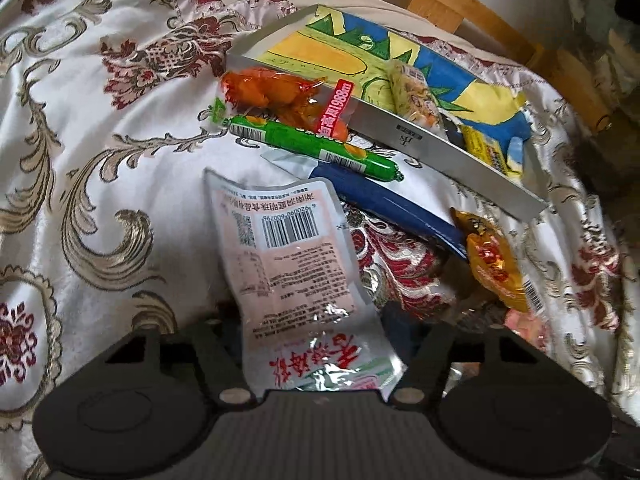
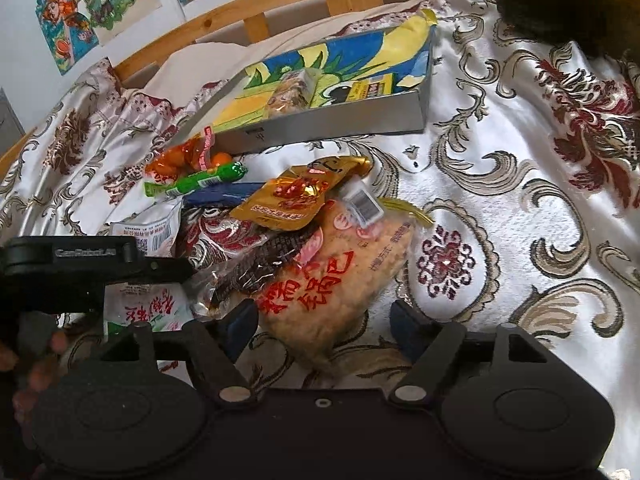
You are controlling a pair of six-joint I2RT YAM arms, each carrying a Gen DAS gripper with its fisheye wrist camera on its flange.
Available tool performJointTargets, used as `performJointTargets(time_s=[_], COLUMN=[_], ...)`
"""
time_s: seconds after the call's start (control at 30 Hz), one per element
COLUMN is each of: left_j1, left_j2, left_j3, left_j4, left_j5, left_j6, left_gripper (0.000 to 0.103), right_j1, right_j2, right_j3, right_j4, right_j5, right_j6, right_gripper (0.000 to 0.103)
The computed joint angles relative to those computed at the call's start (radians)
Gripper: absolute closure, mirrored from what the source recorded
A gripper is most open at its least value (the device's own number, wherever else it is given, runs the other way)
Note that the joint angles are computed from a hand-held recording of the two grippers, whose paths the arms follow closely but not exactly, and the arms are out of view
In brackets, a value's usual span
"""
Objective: Organize snacks
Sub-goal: 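Grasp pink cracker packet with right tool while left tool approaches white packet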
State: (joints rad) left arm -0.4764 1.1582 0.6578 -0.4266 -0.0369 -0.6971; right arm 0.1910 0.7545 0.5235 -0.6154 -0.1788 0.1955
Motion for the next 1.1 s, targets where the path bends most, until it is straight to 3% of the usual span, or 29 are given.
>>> performJointTargets(time_s=[0.13,0.27,0.43,0.57,0.7,0.83,1.1], left_j1=[0.015,0.023,0.017,-0.011,0.004,0.014,0.035], left_j2=[-0.028,-0.066,-0.062,-0.050,-0.057,-0.064,-0.108], left_j3=[-0.016,-0.035,-0.039,-0.034,-0.035,-0.035,-0.038], left_j4=[-0.003,-0.005,-0.001,0.002,-0.003,-0.011,-0.055], left_j5=[0.024,0.046,0.040,0.008,0.027,0.037,0.047], left_j6=[0.005,0.008,0.024,0.034,0.054,0.061,0.076], left_gripper=[0.039,0.039,0.039,0.039,0.040,0.040,0.040], right_j1=[-0.048,-0.085,-0.074,-0.090,-0.182,-0.177,-0.087], right_j2=[-0.018,-0.054,-0.062,0.018,0.081,0.066,0.019], right_j3=[-0.014,-0.012,-0.040,-0.081,-0.111,-0.080,-0.019], right_j4=[0.024,0.034,0.108,0.234,0.362,0.335,0.259], right_j5=[-0.090,-0.163,-0.184,-0.212,-0.330,-0.326,-0.290], right_j6=[0.028,0.054,0.058,0.118,0.224,0.212,0.154], right_gripper=[0.047,0.059,0.057,0.055,0.063,0.070,0.066])
